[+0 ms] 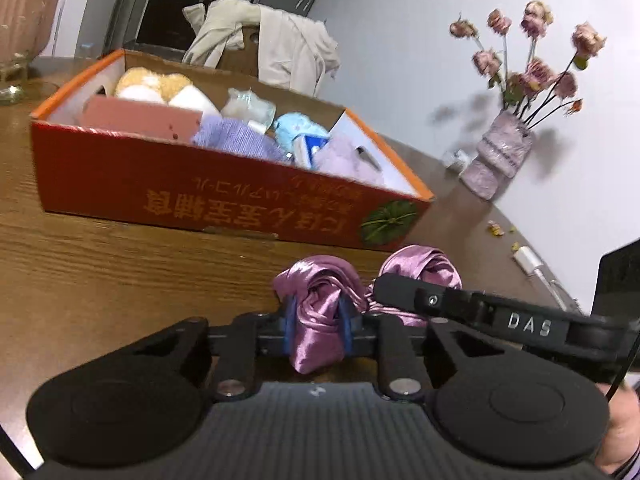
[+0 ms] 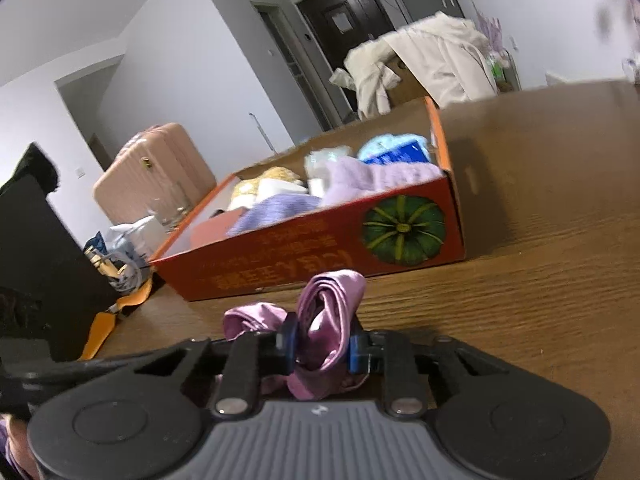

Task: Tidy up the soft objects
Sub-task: 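Lift the pink satin bow with both grippers and lower it into the box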

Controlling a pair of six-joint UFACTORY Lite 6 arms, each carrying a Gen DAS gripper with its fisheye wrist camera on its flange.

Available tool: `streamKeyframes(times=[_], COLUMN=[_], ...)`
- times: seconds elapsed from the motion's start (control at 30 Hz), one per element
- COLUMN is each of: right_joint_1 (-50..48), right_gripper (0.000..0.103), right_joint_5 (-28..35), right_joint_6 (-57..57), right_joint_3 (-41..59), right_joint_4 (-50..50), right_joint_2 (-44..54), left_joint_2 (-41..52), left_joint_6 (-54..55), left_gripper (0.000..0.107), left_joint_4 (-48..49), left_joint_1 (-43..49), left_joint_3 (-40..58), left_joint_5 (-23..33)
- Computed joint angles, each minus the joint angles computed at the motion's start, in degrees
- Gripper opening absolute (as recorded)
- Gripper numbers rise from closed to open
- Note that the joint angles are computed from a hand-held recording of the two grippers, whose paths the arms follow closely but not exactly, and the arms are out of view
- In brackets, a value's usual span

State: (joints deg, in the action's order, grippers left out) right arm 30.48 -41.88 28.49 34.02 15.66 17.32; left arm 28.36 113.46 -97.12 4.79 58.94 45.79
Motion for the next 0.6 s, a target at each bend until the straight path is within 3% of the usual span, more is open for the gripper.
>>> streamKeyframes(times=[0.3, 0.5, 0.6], right_joint_1=[22.84, 33.00, 33.81], right_gripper=[0.022, 0.022, 0.022], right_joint_5=[-2.62, -5.76, -5.99], right_joint_6=[-13.97, -23.74, -26.02], right_joint_3=[-12.35, -13.69, -14.40], right_joint_4=[29.42, 44.84, 47.23], right_joint_2=[-19.22, -25.14, -27.74], left_joint_2=[-24.79, -31.41, -31.67], left_joint_6=[1.09, 0.00, -0.99], left_gripper=[0.021, 0.020, 0.020], left_joint_4=[7.93, 11.95, 11.92], left_joint_1=[12.46, 17.69, 17.30], left_joint_3=[-23.43, -27.40, -26.40], left_joint_5=[8.72, 13.82, 14.97])
